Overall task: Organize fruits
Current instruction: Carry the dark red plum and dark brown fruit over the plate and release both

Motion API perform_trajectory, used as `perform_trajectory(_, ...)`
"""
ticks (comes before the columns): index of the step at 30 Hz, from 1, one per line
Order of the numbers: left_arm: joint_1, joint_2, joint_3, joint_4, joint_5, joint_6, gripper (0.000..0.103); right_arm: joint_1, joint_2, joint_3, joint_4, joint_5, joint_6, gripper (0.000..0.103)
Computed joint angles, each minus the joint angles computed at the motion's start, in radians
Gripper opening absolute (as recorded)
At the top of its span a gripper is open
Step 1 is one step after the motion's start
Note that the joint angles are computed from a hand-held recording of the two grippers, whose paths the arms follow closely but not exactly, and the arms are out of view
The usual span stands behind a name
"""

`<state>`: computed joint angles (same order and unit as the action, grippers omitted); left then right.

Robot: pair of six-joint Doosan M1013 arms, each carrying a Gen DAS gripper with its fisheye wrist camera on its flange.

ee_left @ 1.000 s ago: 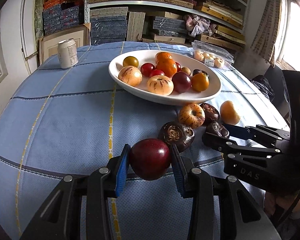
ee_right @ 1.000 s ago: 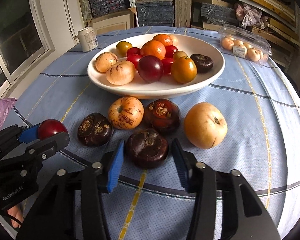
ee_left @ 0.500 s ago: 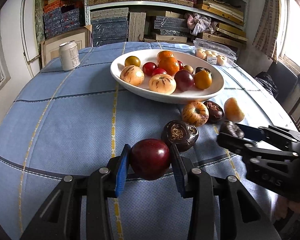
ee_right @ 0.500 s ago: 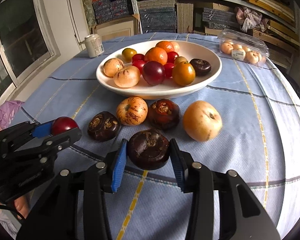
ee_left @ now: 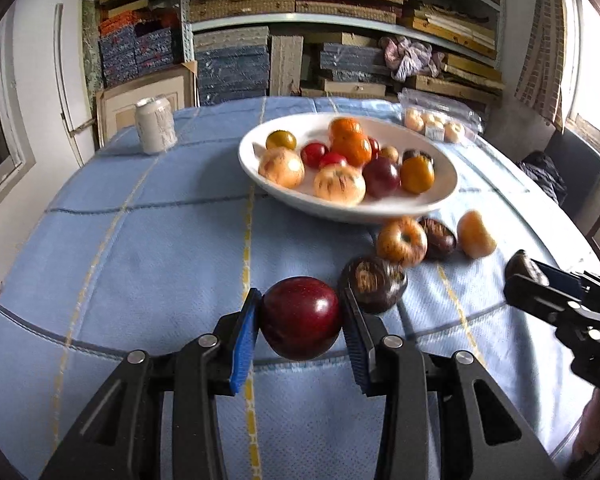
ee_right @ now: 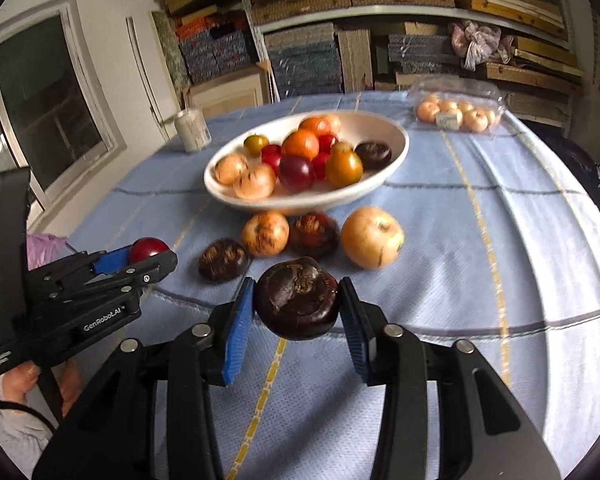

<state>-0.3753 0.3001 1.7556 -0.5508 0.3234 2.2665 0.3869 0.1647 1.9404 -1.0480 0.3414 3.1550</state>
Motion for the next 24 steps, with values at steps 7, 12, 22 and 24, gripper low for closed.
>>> perform_trajectory(7, -0.012, 0.009, -0.110, 0.014, 0.020, -0.038, 0.040, -0.032, -0.054, -0.052, -0.213, 0.065, 0.130, 0.041)
perform_trajectory(12, -0.026, 0.050, -0.208, 0.012, 0.036, -0.093, 0.040, -0.073, -0.038, -0.120, -0.273, 0.065, 0.158, 0.041)
perform_trajectory(22, -0.047, 0.188, -0.369, 0.175, 0.109, -0.327, 0.040, -0.138, 0.118, -0.254, 0.096, 0.080, -0.267, 0.041)
perform_trajectory(24, -0.047, 0.205, -0.382, 0.189, 0.122, -0.336, 0.040, -0.148, 0.137, -0.268, 0.135, 0.082, -0.308, 0.041)
